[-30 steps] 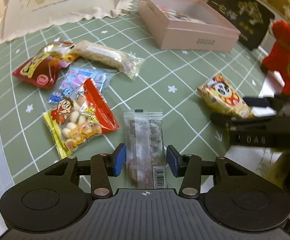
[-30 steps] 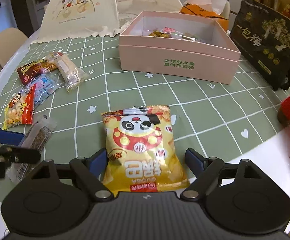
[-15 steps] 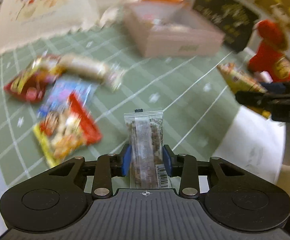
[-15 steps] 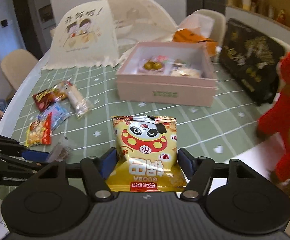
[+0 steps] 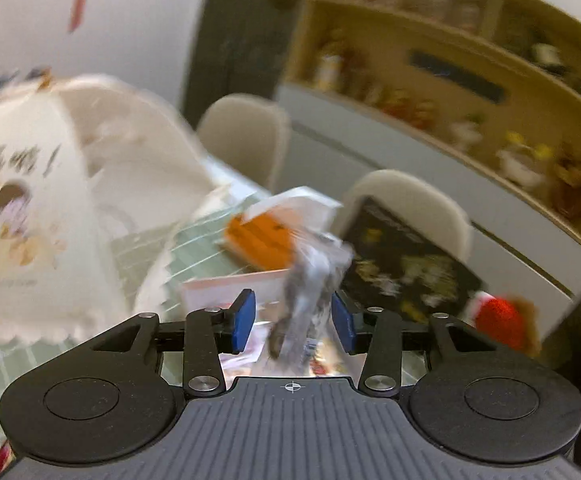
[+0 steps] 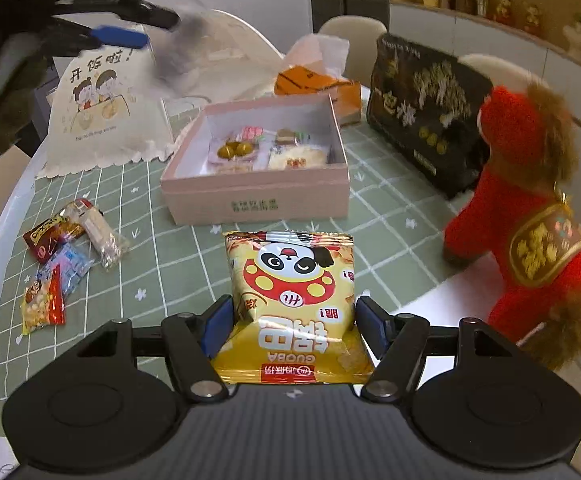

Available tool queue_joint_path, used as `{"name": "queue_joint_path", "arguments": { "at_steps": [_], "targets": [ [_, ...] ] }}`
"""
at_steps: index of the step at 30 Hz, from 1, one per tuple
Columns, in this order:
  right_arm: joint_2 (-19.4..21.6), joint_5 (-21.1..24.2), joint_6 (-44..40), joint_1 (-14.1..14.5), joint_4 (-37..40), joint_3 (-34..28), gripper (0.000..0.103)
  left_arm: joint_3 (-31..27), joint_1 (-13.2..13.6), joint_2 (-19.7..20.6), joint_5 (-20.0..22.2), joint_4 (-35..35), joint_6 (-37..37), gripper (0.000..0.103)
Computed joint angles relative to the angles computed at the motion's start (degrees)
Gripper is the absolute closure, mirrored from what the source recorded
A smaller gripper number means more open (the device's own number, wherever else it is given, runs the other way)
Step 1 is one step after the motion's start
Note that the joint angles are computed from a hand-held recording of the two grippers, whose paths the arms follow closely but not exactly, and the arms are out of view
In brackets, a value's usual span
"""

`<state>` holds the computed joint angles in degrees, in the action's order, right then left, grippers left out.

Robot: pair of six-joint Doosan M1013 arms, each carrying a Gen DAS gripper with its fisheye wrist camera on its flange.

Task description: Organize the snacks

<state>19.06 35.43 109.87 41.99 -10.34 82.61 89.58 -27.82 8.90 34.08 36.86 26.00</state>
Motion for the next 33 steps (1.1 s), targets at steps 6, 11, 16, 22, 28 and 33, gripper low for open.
{"name": "queue_joint_path", "arguments": {
  "at_steps": [6, 11, 16, 22, 28, 33],
  "targets": [
    [1.5, 1.0, -0.3, -0.7, 0.5, -2.2, 0.036, 8.2, 0.2, -4.0, -5.6, 0.3, -11.0, 0.058],
    [5.6, 0.2, -3.6, -1.0, 1.6, -8.5, 0.036, 15.2, -1.1, -6.5, -5.7, -17.2, -1.9, 0.058],
    [10.9, -6.1, -4.2, -1.3, 1.3, -17.1, 0.033, 20.9, -3.1, -9.1, -3.8, -23.2, -2.6, 0.058],
    [17.6, 1.8, -3.7, -0.9, -0.8, -28.3, 0.033, 25.0, -4.7, -13.0, 1.8, -14.5, -17.7, 0.058],
    [17.7, 4.0, -23.8, 0.4, 18.5, -27.3, 0.033, 27.5, -4.9, -15.7, 6.4, -10.0, -29.6, 0.059],
    [19.4, 8.8, -39.3, 3.7, 26.2, -28.2, 0.033, 28.4, -4.4, -16.8, 7.3, -10.2, -31.5, 0.059]
  ]
}}
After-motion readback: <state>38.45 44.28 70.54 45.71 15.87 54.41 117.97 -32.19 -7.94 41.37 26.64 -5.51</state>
